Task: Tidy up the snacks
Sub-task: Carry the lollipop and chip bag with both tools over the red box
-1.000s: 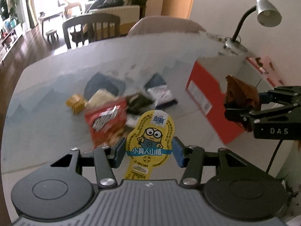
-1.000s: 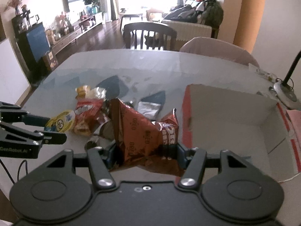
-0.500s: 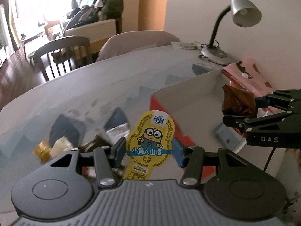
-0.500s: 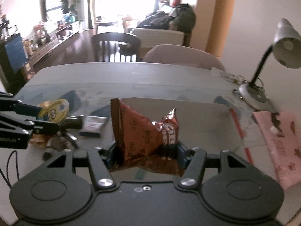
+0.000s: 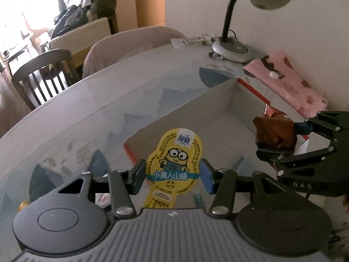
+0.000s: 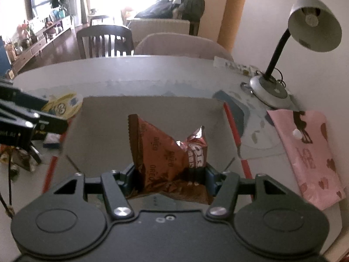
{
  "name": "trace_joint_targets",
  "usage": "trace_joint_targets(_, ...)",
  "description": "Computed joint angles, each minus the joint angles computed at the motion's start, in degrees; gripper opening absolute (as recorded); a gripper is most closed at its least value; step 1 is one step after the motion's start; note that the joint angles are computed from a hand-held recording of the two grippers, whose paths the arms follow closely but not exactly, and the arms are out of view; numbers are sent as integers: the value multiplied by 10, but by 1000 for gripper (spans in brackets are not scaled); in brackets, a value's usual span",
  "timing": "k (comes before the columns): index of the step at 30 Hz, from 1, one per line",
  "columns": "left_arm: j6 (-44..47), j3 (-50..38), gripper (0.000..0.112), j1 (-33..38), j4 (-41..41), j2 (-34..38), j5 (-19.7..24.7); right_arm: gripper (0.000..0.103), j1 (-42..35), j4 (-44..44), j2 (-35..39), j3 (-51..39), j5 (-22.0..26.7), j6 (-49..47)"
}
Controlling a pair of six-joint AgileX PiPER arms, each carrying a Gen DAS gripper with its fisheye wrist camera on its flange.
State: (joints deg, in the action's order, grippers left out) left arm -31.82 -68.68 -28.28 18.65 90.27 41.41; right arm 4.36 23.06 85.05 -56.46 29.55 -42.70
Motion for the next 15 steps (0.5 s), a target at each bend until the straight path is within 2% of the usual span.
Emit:
trace_joint_targets(11, 54, -109, 52, -8, -30, 127, 34, 60, 9, -51, 81, -31, 2, 13)
trace_joint_targets(15, 95, -130, 52, 6, -75, 153, 45, 60, 17, -88, 103, -42, 2, 44)
